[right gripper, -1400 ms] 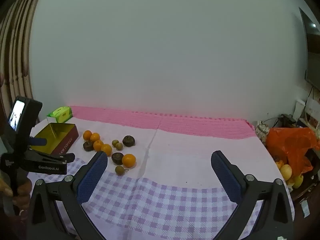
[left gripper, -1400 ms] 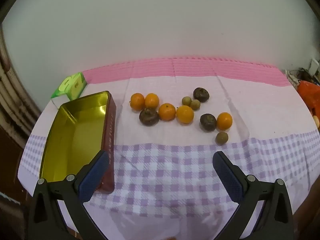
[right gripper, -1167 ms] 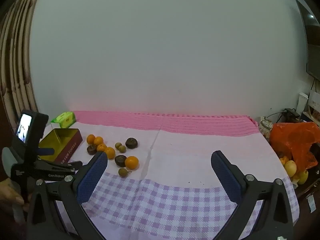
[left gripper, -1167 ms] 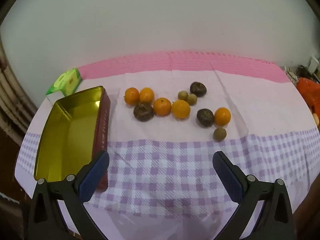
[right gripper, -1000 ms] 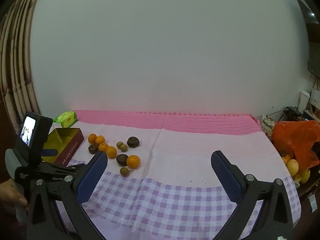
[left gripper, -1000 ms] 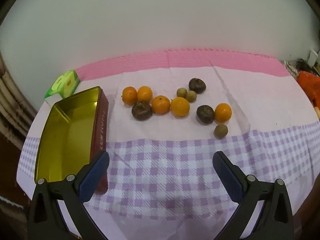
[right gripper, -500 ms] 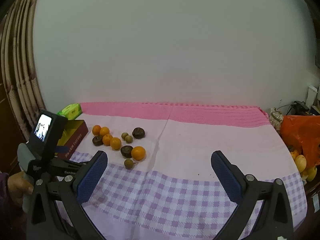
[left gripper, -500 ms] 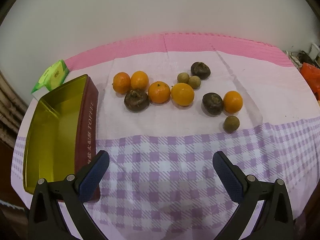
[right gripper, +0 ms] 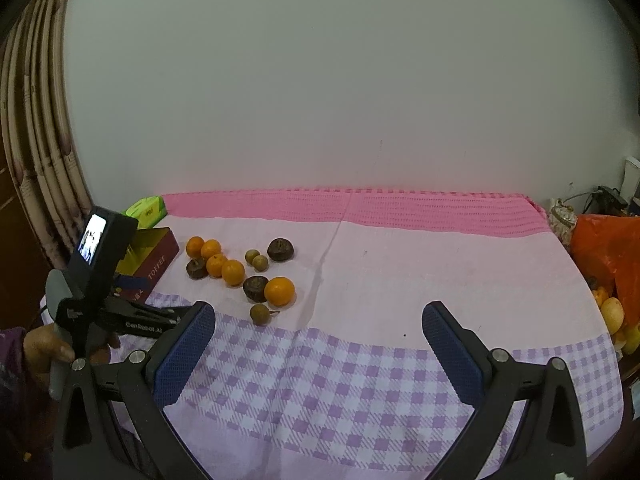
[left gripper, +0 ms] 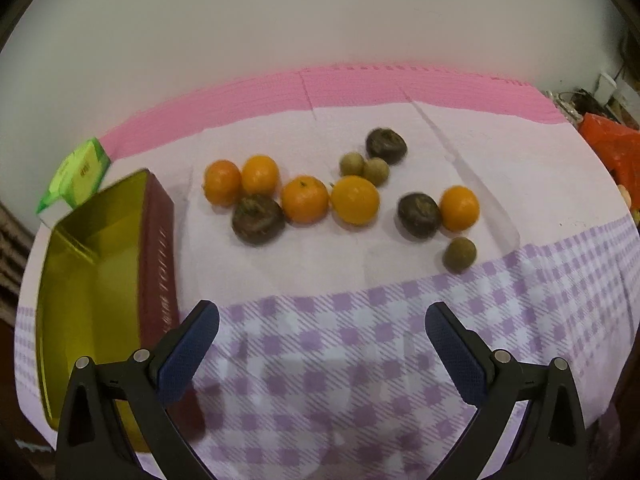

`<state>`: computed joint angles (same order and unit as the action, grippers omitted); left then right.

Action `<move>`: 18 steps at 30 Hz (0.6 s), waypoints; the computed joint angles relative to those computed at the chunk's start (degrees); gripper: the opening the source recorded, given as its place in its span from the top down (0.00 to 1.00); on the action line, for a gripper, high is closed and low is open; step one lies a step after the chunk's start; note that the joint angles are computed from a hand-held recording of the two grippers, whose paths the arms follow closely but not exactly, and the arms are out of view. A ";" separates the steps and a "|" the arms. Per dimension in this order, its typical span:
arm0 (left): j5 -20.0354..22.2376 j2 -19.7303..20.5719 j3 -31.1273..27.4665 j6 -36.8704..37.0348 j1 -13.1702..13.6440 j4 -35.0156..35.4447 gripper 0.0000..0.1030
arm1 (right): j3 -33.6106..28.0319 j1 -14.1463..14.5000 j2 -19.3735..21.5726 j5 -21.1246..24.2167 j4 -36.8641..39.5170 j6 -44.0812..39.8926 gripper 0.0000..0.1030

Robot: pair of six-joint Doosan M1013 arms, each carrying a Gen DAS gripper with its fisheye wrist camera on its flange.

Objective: Organize fruits
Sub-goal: 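Reach the left tool to the dark brown fruit and close on it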

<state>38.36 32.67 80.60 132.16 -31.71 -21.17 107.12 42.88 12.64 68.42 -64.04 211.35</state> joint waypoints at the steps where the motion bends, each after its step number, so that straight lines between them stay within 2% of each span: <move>1: 0.63 0.28 -0.74 0.59 0.30 -0.89 0.01 | 0.08 -0.05 -0.06 -0.16 0.07 0.07 0.00; 3: 2.71 1.16 -2.76 1.94 0.82 -2.42 0.01 | 0.17 -0.18 -0.18 -0.56 0.30 0.23 0.00; 6: 10.18 3.50 -7.70 5.19 1.89 -5.73 0.01 | 0.43 -0.29 -0.40 -1.12 0.34 0.79 0.00; 7: 11.36 4.04 -8.83 6.04 2.06 -6.10 0.01 | 0.45 -0.28 -0.42 -1.10 0.28 0.95 0.00; 9: 10.73 4.64 -10.05 7.76 1.80 -4.79 0.01 | 0.44 -0.25 -0.43 -0.98 0.08 1.07 0.00; 11: 11.82 5.88 -12.19 8.55 1.36 -2.09 0.02 | 0.43 -0.30 -0.38 -0.96 0.17 1.04 0.00; 14: 14.47 8.08 -15.44 8.12 1.03 0.72 0.18 | 0.55 -0.55 -0.39 -1.55 0.72 0.91 0.00; 16: 18.69 10.42 -19.02 5.37 0.70 3.85 0.37 | 0.62 -0.73 -0.37 -1.87 1.17 0.80 0.00; 18: 21.44 12.25 -21.76 3.06 0.53 5.87 0.41 | 0.75 -0.87 -0.42 -2.20 1.50 0.83 0.00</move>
